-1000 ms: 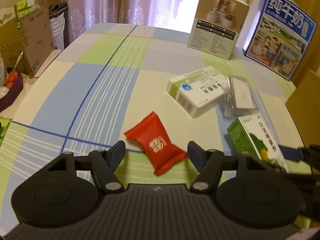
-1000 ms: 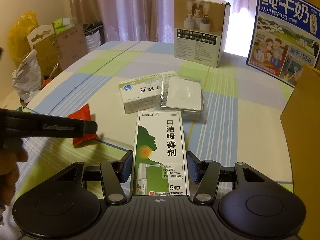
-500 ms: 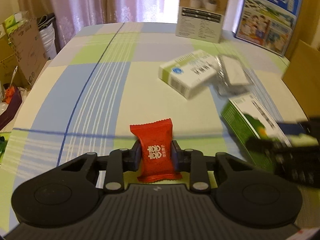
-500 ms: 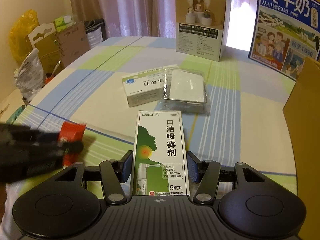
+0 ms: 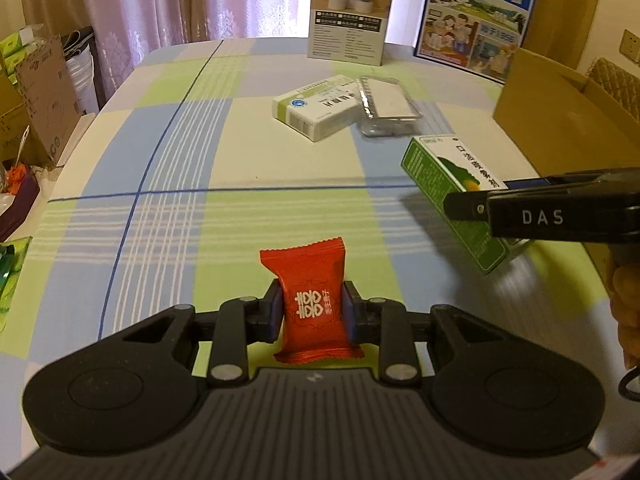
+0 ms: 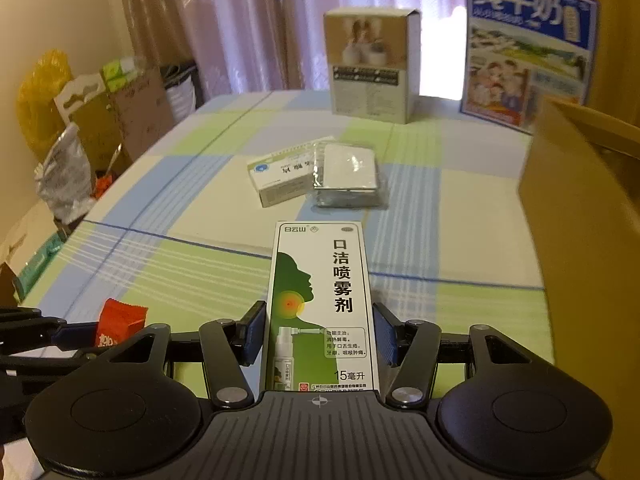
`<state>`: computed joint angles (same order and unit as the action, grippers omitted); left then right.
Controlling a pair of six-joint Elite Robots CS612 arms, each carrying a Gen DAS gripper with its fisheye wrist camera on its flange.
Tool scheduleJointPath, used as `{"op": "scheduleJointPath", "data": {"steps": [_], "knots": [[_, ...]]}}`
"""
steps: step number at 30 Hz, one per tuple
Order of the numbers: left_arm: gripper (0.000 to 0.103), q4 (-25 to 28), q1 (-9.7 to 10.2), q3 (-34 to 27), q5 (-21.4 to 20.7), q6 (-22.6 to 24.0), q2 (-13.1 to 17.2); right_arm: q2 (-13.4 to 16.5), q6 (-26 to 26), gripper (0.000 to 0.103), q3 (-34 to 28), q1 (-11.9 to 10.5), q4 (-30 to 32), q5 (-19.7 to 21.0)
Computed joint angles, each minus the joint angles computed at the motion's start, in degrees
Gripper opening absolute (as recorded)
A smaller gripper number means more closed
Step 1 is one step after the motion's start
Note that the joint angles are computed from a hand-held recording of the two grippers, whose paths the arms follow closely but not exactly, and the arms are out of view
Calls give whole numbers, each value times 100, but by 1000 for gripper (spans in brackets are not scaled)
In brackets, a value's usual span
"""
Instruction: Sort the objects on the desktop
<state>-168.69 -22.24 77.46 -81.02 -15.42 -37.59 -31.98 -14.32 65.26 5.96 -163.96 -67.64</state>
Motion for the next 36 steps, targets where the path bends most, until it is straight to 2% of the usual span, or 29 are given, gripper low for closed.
{"op": "scheduleJointPath", "data": {"steps": [5, 10, 19, 24, 36], "knots": [[24, -97, -82, 369, 0, -48, -282, -329, 393, 52, 603, -90, -588, 71], [24, -247, -182, 736, 39, -162, -544, -622, 608, 52, 1071, -159, -853, 65], [24, -509, -371, 1280, 156, -316, -952, -1067, 705, 52, 1754, -291, -1244, 86], [24, -612, -487, 1430, 156, -261, -1095, -1299, 742, 52, 2023, -378, -1425, 151], [24, -800, -772, 1375, 69, -2, -1192, -1652, 900, 52, 2462, -712, -1932, -100]]}}
